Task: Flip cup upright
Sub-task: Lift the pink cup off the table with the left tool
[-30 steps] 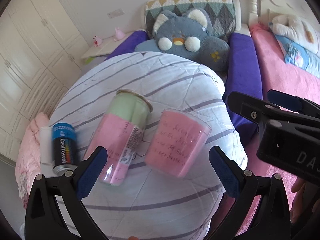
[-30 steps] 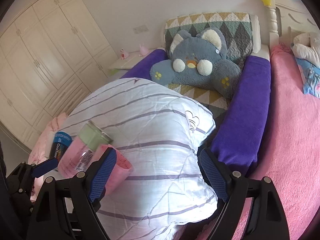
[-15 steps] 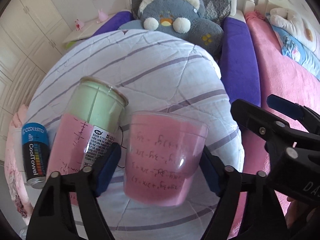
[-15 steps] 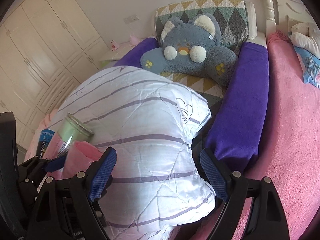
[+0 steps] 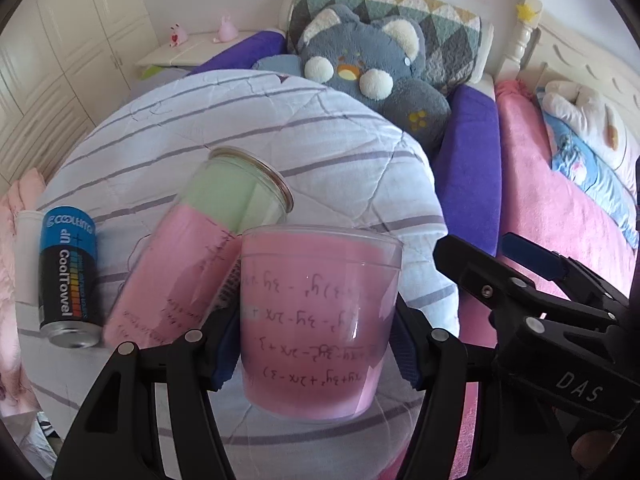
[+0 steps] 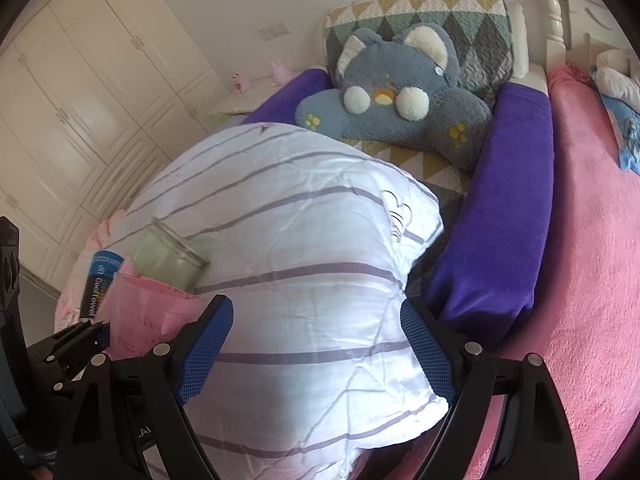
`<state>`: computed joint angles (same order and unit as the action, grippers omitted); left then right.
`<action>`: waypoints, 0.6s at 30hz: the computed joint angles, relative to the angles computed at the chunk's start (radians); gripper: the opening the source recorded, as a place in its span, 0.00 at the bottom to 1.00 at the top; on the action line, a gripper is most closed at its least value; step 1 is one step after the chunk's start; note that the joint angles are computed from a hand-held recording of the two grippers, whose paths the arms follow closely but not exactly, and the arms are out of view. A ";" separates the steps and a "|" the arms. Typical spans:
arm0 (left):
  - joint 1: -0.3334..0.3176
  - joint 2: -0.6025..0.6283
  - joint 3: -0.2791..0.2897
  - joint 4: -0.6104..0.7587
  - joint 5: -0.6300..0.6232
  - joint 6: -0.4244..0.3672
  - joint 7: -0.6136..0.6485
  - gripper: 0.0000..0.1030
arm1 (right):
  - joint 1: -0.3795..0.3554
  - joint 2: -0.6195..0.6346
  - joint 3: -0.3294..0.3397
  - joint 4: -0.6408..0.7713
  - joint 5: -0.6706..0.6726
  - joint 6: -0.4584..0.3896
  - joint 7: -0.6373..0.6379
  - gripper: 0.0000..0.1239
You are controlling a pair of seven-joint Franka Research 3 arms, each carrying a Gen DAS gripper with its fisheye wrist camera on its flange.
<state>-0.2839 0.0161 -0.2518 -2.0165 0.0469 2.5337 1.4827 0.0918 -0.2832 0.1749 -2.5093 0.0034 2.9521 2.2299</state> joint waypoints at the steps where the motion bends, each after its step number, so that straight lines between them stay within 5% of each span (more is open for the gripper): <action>1: 0.001 -0.010 0.001 -0.005 -0.005 0.009 -0.002 0.62 | 0.002 -0.006 0.002 0.003 -0.002 0.000 -0.002 0.70; 10: 0.016 -0.081 0.028 -0.003 -0.014 0.035 -0.012 0.62 | 0.057 0.009 -0.009 0.110 0.020 -0.006 -0.103 0.70; 18: 0.075 0.013 0.053 0.152 0.070 -0.016 -0.102 0.63 | 0.153 0.185 -0.061 0.357 0.101 -0.049 -0.290 0.70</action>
<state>-0.2084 0.0290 -0.1991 -1.8641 0.1165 2.5181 1.3807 0.2444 -0.0978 0.1142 -2.1528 0.1041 2.9030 1.9401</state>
